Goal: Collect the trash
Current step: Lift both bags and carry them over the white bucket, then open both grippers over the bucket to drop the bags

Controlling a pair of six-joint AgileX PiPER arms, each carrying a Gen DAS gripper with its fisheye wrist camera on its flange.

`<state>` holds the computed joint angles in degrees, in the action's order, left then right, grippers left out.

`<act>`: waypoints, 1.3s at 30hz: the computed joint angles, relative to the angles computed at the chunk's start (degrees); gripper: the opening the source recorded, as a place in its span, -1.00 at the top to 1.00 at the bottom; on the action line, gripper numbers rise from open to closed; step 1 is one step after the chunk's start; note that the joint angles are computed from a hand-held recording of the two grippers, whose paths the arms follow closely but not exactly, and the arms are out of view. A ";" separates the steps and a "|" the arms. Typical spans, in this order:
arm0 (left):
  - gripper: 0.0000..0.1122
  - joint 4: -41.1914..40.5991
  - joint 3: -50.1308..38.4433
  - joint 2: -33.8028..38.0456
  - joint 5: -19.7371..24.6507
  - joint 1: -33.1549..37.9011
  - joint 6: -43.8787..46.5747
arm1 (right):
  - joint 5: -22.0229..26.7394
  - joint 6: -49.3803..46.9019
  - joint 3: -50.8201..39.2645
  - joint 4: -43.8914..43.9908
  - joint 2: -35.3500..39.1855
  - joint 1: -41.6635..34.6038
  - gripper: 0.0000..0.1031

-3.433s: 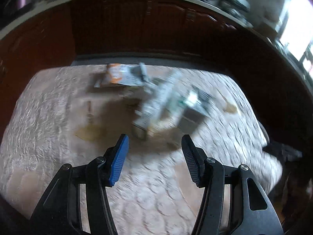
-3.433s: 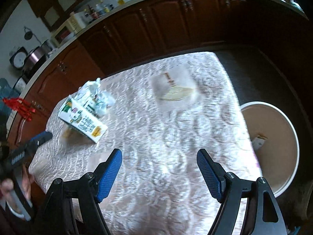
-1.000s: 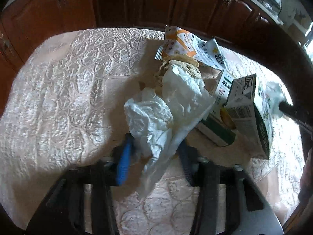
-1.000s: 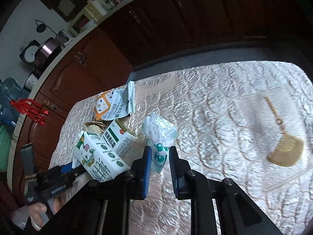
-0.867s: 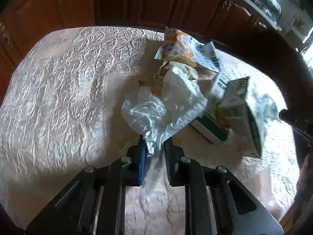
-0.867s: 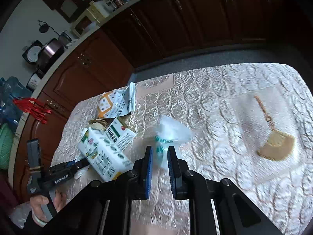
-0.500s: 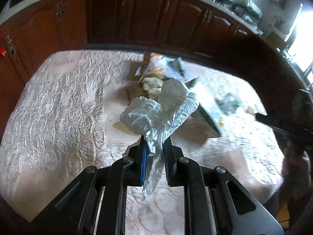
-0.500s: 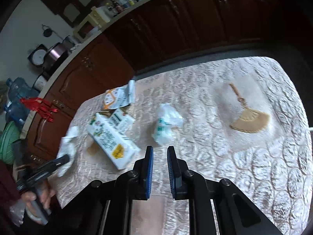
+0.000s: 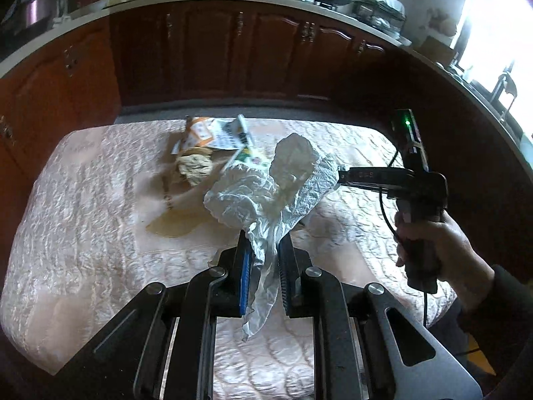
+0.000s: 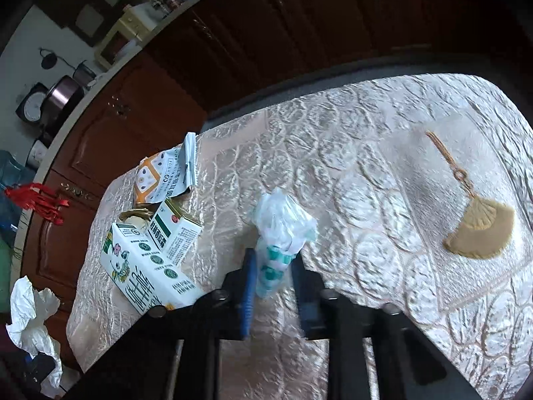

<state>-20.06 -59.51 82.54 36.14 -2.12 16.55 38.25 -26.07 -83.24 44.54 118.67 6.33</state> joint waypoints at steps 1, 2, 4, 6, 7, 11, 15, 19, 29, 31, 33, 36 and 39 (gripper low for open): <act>0.78 0.09 -0.37 0.34 -0.17 -0.93 -0.52 | -0.37 -1.97 1.89 1.05 -1.56 -0.72 0.78; 0.78 0.20 -0.57 0.52 -0.34 -1.83 -1.13 | -0.27 -4.25 3.75 2.40 -3.22 -1.67 0.80; 0.78 -0.31 -1.87 1.65 -0.44 -3.67 -1.46 | 1.10 -9.13 7.58 5.43 -7.06 -4.32 0.81; 0.78 0.14 -3.30 2.78 -0.85 -6.48 -2.60 | 2.96 -13.12 11.05 7.68 -10.94 -7.35 0.82; 0.78 0.39 -4.19 3.46 -0.94 -8.10 -3.22 | 4.19 -15.34 13.17 9.00 -13.19 -9.41 0.82; 0.78 0.45 -8.73 7.30 -0.60 -14.40 -5.13 | 8.47 -22.63 21.45 11.34 -22.52 -19.14 0.82; 0.78 2.83 -13.68 11.80 -0.33 -20.83 -8.69 | 12.43 -26.49 26.00 10.24 -28.63 -29.89 0.82; 0.78 5.07 -21.17 17.52 1.62 -26.79 -11.97 | 15.29 -28.94 27.10 9.14 -30.53 -38.99 0.82; 0.78 6.72 -45.09 34.75 9.55 -36.60 -16.41 | 14.99 -29.76 24.77 4.96 -26.22 -51.64 0.82; 0.78 6.76 -49.99 38.26 11.20 -37.79 -16.87 | 15.18 -29.86 23.82 4.21 -24.50 -53.40 0.82; 0.78 6.28 -54.69 41.75 12.83 -38.68 -17.29 | 15.08 -29.32 23.08 3.65 -22.95 -54.00 0.81; 0.78 3.76 -61.03 46.59 15.46 -38.98 -17.00 | 14.13 -28.34 21.99 2.74 -20.78 -54.29 0.81; 0.77 0.00 -67.42 51.31 19.03 -38.59 -16.18 | 13.03 -27.58 21.57 2.20 -19.21 -54.14 0.81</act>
